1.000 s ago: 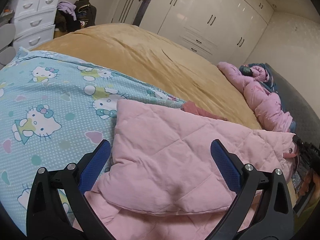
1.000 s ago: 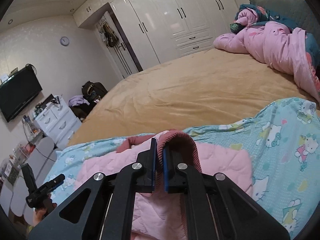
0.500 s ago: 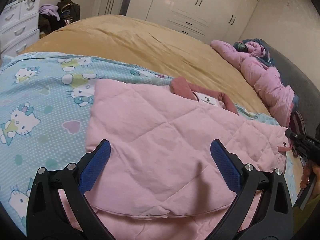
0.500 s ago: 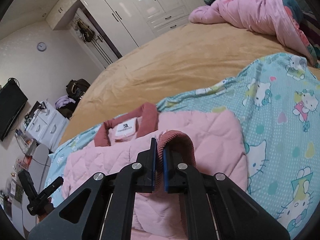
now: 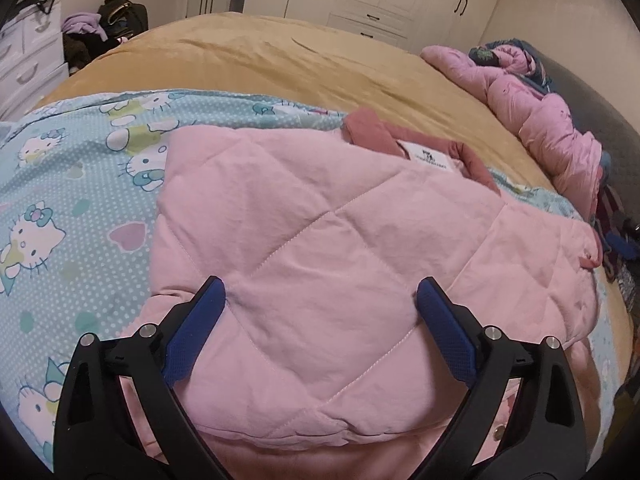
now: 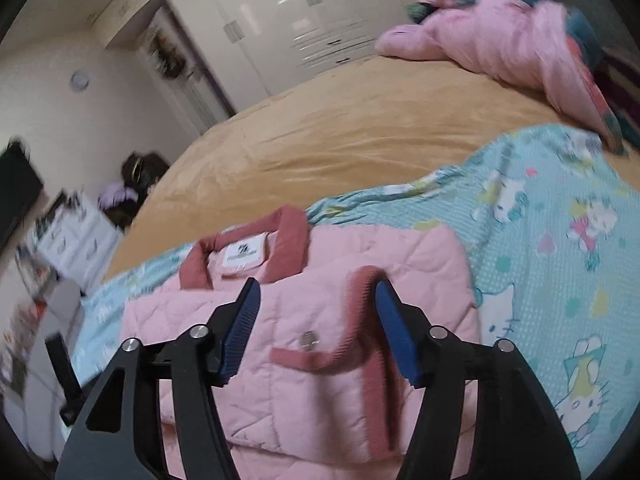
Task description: Fold large clothes
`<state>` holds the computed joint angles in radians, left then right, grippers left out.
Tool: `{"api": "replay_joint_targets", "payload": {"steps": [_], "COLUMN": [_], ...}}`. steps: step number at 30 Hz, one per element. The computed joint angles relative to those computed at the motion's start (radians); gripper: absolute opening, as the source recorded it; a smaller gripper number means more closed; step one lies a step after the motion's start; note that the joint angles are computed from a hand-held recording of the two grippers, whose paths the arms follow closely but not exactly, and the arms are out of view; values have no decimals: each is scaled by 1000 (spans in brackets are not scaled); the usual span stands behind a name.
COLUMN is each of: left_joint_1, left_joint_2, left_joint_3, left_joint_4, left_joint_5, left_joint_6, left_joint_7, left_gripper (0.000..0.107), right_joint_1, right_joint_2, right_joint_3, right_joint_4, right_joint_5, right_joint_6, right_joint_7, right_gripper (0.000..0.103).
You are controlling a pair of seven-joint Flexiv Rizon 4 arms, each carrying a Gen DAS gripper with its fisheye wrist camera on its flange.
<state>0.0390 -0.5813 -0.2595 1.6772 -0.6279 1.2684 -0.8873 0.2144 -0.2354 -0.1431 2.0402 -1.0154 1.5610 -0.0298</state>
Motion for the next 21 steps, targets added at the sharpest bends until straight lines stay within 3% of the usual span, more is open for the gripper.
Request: {"api": "replay_joint_targets", "payload": {"steps": [5, 9, 16, 18, 21], "left_joint_1": [-20, 5, -13, -12, -14], "left_joint_2": [-11, -19, -23, -26, -29], "left_joint_3": [36, 11, 36, 38, 40], "left_joint_4": [-15, -16, -24, -32, -36], "left_joint_5": [45, 23, 48, 52, 60], "left_joint_6": [-31, -58, -67, -80, -84], "left_joint_7": [-35, -14, -27, -28, -24], "left_gripper": [90, 90, 90, 90, 90], "right_joint_1": [32, 16, 63, 68, 106], "right_joint_2": [-58, -158, -237, -254, -266], "right_joint_3": [63, 233, 259, 262, 215], "right_joint_4": [-99, -227, -331, -338, -319], "right_joint_5": [49, 331, 554, 619, 616], "right_joint_6": [-71, -233, -436, -455, -437], "right_joint_7": [-176, -488, -640, -670, -672], "right_gripper": [80, 81, 82, 83, 83]}}
